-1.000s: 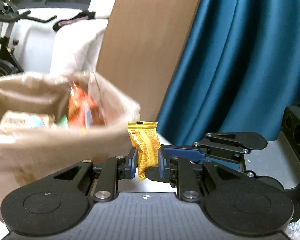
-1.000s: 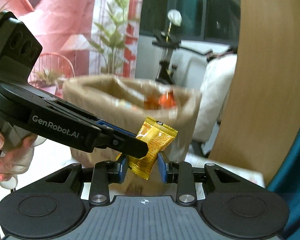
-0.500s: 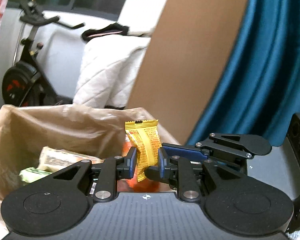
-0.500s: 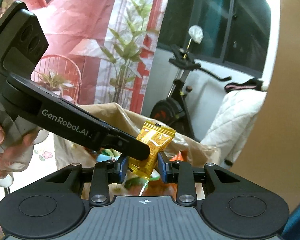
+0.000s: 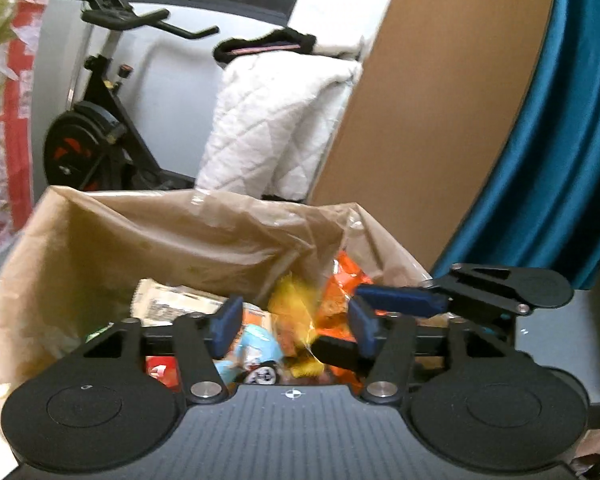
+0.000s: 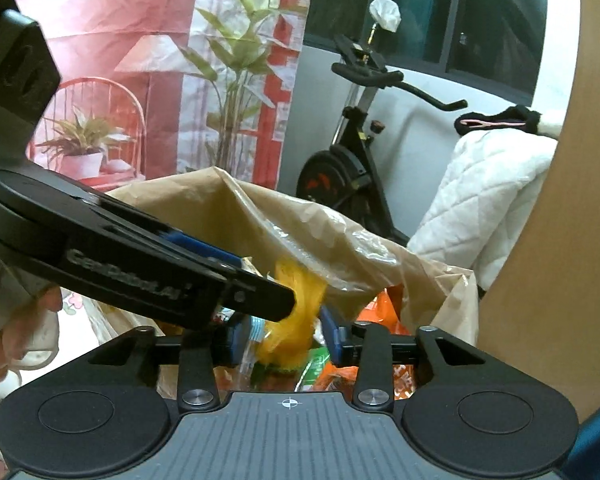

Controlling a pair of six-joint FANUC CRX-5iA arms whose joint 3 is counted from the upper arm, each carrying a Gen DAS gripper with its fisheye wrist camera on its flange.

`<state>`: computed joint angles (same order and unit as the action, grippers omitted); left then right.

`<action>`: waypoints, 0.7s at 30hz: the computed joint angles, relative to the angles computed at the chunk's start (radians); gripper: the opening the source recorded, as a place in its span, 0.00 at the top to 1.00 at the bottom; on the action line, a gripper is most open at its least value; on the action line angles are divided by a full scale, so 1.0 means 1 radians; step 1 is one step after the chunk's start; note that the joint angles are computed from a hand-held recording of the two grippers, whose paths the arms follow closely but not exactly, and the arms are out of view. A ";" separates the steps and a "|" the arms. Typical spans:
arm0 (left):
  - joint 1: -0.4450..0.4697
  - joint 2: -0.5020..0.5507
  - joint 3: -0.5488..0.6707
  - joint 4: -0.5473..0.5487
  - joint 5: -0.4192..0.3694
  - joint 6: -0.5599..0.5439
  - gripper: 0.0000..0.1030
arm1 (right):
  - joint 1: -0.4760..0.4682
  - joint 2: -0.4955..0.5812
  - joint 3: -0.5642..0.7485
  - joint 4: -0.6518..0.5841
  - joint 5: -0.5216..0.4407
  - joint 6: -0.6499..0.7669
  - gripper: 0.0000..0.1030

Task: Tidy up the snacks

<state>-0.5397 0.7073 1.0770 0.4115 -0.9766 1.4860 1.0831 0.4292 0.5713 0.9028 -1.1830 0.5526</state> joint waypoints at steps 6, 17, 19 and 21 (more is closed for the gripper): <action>0.001 -0.119 -0.123 -0.113 0.068 0.047 0.15 | 0.023 0.013 0.015 0.083 -0.055 -0.080 0.21; -0.044 -0.244 -0.145 -0.438 0.081 0.160 0.06 | 0.066 -0.041 -0.071 0.223 -0.048 -0.329 0.01; -0.049 -0.265 -0.159 -0.468 0.091 0.179 0.06 | 0.076 -0.043 -0.074 0.245 -0.056 -0.367 0.01; -0.059 -0.287 -0.168 -0.514 0.092 0.214 0.05 | 0.088 -0.031 -0.055 0.267 -0.089 -0.394 0.01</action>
<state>-0.5991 0.4203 0.9092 -0.1021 -0.8845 1.7003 1.1707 0.3986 0.5167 1.1697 -1.2720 0.1590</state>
